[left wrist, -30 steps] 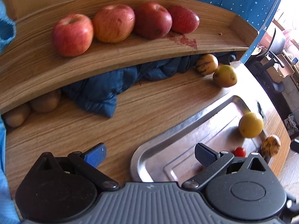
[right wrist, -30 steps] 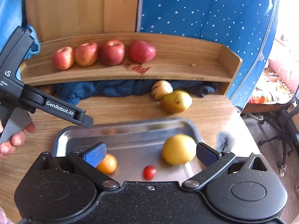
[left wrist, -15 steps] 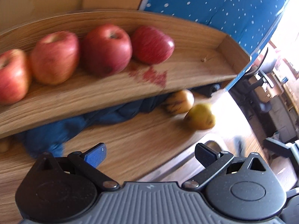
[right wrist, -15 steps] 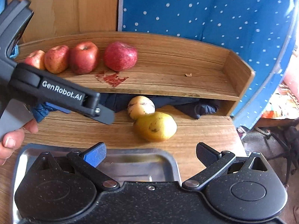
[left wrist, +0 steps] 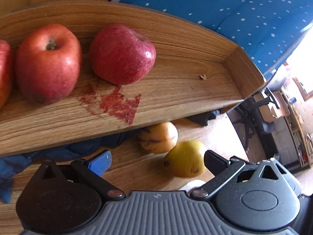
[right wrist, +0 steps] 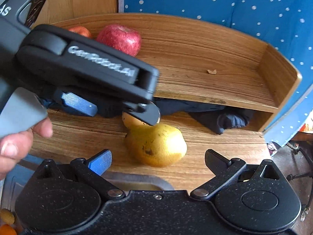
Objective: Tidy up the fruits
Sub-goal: 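Grasp the striped melon with the left tool while the right tool grasps a yellow pear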
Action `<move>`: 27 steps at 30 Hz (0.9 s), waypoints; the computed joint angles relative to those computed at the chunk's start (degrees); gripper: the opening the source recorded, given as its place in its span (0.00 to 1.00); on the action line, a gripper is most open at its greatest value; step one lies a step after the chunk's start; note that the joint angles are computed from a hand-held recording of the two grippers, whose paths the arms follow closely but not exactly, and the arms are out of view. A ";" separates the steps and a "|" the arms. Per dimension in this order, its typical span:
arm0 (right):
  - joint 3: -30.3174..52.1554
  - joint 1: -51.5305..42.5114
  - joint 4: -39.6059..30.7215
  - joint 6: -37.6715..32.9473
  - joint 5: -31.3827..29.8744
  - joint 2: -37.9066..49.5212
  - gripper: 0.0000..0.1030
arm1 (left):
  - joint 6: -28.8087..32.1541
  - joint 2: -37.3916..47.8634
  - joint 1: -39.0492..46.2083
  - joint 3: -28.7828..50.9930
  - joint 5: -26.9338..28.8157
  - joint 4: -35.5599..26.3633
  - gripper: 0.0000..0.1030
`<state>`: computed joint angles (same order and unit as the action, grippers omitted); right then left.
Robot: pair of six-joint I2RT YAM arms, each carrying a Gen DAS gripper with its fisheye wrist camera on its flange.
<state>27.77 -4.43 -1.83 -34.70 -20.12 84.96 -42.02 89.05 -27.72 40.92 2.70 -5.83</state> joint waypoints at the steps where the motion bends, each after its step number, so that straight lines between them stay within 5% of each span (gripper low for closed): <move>1: 0.48 0.18 0.34 -0.03 -0.17 1.08 0.96 | -0.61 1.00 0.11 0.53 0.10 0.37 0.99; 19: 3.83 0.67 2.28 -0.03 -2.52 8.81 0.75 | -4.21 12.78 1.01 8.06 1.29 2.96 0.79; 27: 4.06 0.31 5.12 0.26 -2.83 11.81 0.75 | -4.60 12.52 1.00 7.51 -0.79 3.34 0.63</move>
<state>31.83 -4.13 3.29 -34.44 -22.95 96.76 -46.62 101.58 -26.73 48.42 1.91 -2.49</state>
